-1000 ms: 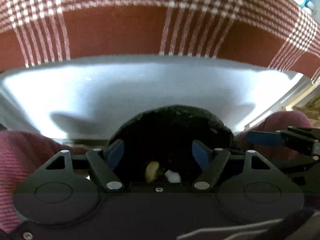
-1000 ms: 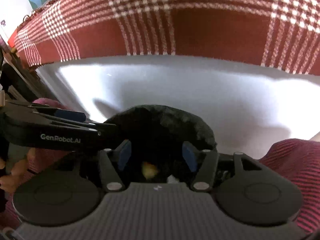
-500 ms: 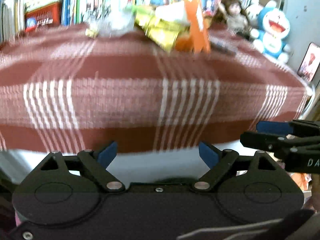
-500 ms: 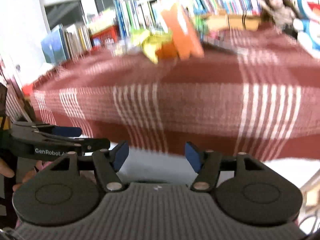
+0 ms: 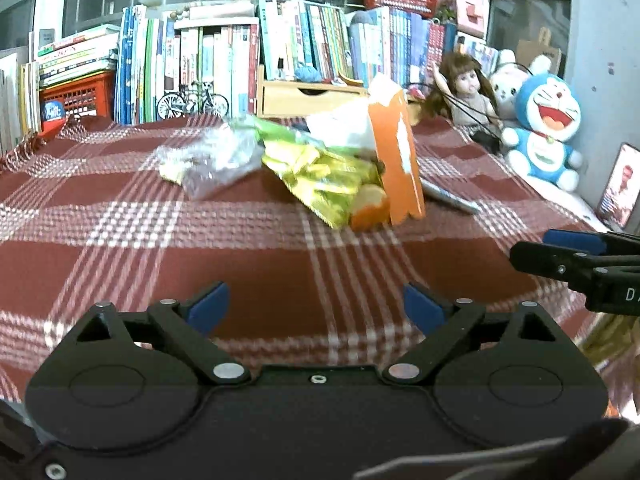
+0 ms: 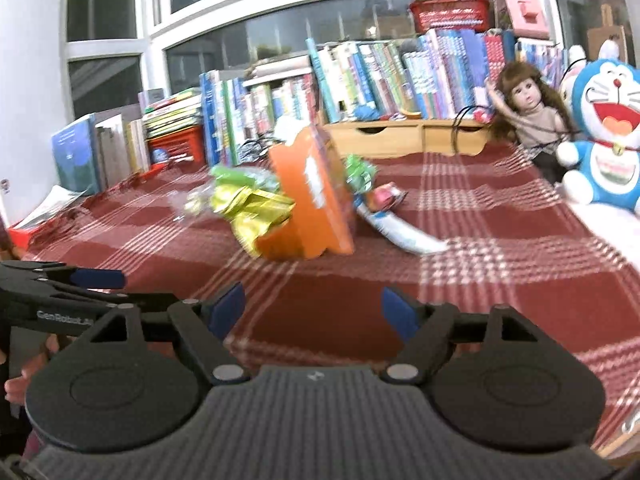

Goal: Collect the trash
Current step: 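Move the left tool to the gold snack wrapper and grasp it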

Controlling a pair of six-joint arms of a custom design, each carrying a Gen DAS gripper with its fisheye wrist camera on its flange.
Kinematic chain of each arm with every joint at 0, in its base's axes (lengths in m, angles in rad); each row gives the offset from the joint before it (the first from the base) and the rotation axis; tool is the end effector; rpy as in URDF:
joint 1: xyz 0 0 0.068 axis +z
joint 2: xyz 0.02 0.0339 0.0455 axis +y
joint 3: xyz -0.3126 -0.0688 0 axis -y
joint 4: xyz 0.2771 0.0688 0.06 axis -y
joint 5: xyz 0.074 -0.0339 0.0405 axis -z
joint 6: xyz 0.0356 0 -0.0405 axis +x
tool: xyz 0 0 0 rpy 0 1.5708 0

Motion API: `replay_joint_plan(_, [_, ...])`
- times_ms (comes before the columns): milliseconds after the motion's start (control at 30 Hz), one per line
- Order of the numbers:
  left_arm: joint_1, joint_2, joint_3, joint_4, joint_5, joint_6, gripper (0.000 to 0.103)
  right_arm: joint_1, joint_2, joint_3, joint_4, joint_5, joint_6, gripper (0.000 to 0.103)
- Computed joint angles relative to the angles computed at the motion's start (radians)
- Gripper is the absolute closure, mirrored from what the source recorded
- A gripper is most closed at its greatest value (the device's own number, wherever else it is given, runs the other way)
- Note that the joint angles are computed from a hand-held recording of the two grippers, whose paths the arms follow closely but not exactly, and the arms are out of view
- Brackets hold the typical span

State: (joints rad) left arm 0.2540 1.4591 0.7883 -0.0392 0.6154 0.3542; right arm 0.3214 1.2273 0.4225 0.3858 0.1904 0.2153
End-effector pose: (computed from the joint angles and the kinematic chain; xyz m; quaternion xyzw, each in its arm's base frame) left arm 0.3126 0.0599 0.2317 0.1696 0.8587 -0.1436 0.4618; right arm 0.2389 0.0725 0.2054 0.0074 0.8365 0.0669 0.5439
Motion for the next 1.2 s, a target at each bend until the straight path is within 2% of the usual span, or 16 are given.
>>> replay_joint_plan(300, [-0.093,0.140,0.142,0.083,-0.077,-0.161,0.009,-0.151,0.164,0.147,-0.001,-0.069,0.003,0.018])
replay_joint_plan(500, [-0.144,0.234,0.208,0.116,-0.117,-0.222,0.006,-0.201,0.293,0.237,-0.009,-0.061,-0.060,0.018])
replay_joint_plan(533, [-0.145,0.256,0.231,0.107,-0.107,-0.249,0.006,-0.208,0.315,0.252,-0.008,-0.058,-0.076,0.018])
replay_joint_plan(667, [-0.130,0.358,0.363,0.043,-0.017,-0.485,0.006,-0.238,0.383,0.297,0.000,-0.096,-0.109,0.018])
replay_joint_plan(733, [-0.134,0.402,0.421,0.032,0.000,-0.579,0.005,-0.241,0.413,0.320,0.001,-0.105,-0.129,0.018])
replay_joint_plan(833, [-0.159,0.461,0.500,0.000,-0.042,-0.598,0.005,-0.239,0.459,0.357,-0.003,-0.101,-0.157,0.018])
replay_joint_plan(933, [-0.185,0.496,0.529,0.016,-0.084,-0.606,0.011,-0.240,0.503,0.394,-0.015,-0.104,-0.163,0.018])
replay_joint_plan(1000, [-0.192,0.515,0.521,0.071,-0.069,-0.638,0.033,-0.245,0.528,0.421,-0.038,-0.121,-0.160,0.019])
replay_joint_plan(1033, [-0.186,0.520,0.496,0.146,-0.024,-0.671,0.046,-0.247,0.536,0.436,-0.060,-0.131,-0.159,0.027])
replay_joint_plan(1067, [-0.186,0.515,0.478,0.177,-0.012,-0.672,0.049,-0.250,0.536,0.441,-0.068,-0.140,-0.163,0.038])
replay_joint_plan(1100, [-0.191,0.509,0.472,0.180,-0.024,-0.648,0.050,-0.249,0.531,0.440,-0.074,-0.138,-0.164,0.044])
replay_joint_plan(1133, [-0.196,0.499,0.459,0.194,-0.036,-0.616,0.052,-0.249,0.527,0.441,-0.081,-0.138,-0.165,0.056])
replay_joint_plan(1200, [-0.198,0.478,0.431,0.234,-0.040,-0.573,0.054,-0.248,0.517,0.434,-0.083,-0.128,-0.170,0.066])
